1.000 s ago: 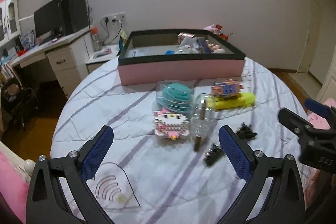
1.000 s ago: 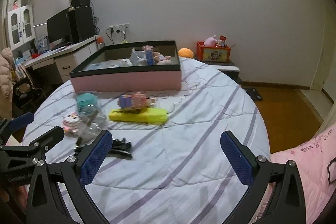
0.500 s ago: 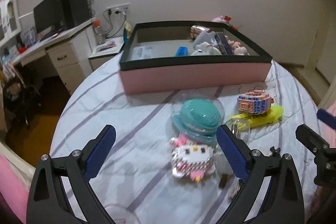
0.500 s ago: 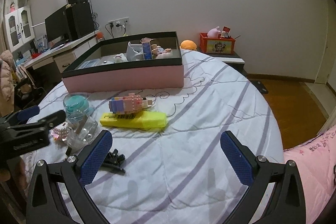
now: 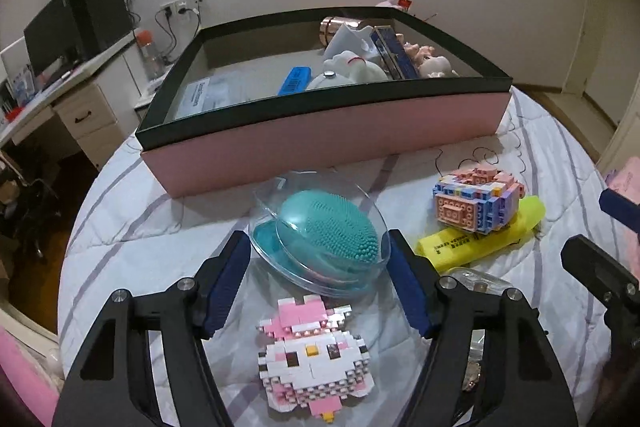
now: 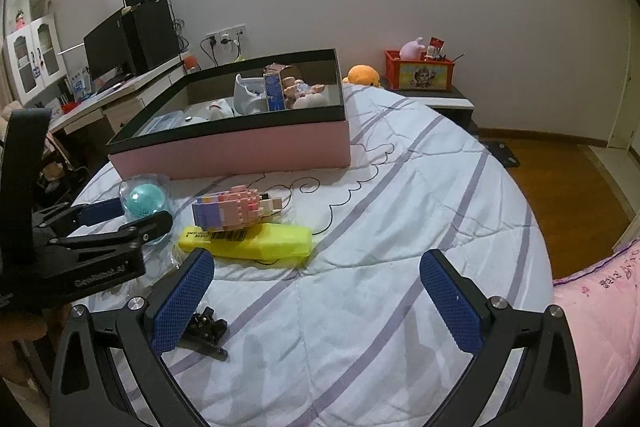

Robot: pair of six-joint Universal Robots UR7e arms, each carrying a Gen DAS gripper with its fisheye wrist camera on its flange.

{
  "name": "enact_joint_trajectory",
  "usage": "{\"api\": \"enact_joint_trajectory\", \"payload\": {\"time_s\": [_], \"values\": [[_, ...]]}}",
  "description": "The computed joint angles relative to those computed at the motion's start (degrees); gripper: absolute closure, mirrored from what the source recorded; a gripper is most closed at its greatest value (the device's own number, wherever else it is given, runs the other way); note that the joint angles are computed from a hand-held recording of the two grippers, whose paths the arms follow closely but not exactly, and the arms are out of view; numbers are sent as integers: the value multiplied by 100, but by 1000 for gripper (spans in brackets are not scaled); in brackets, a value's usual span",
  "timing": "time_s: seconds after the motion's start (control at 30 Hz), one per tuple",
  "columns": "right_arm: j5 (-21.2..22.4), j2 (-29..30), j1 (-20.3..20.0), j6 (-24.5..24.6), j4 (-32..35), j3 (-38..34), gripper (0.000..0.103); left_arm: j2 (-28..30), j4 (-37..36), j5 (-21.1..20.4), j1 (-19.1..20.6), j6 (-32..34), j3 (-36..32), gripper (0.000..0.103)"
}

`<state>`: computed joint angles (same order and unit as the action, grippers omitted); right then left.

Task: Organize rigid objects
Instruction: 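Grasp the teal brush case with left tool while right tool grasps the pink block figure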

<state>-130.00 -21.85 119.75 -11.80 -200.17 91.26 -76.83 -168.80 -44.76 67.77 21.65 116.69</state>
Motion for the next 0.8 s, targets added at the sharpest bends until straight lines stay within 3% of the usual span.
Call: {"api": "enact_joint_trajectory", "payload": {"time_s": [0.07,0.13,0.37,0.53,0.67,0.73,0.8], "values": [[-14,19,0,-9,52,-53,0,-48,-56,-60,7,-9,27,37],[-30,51,9,-40,89,-125,0,-126,-172,-46,-23,28,101,48],[56,223,37,-77,632,-629,0,-452,-229,-84,-1,30,265,62],[487,362,-41,194,1542,-1124,0,-639,-98,-199,133,-57,265,62],[329,613,-48,235,2049,-1615,0,-631,23,-349,265,-150,129,60],[449,643,-89,247,2175,-1700,7,-593,117,-421,322,-220,40,52],[525,639,-137,320,2371,-1757,28,-567,118,-501,365,-231,-8,41]]}}
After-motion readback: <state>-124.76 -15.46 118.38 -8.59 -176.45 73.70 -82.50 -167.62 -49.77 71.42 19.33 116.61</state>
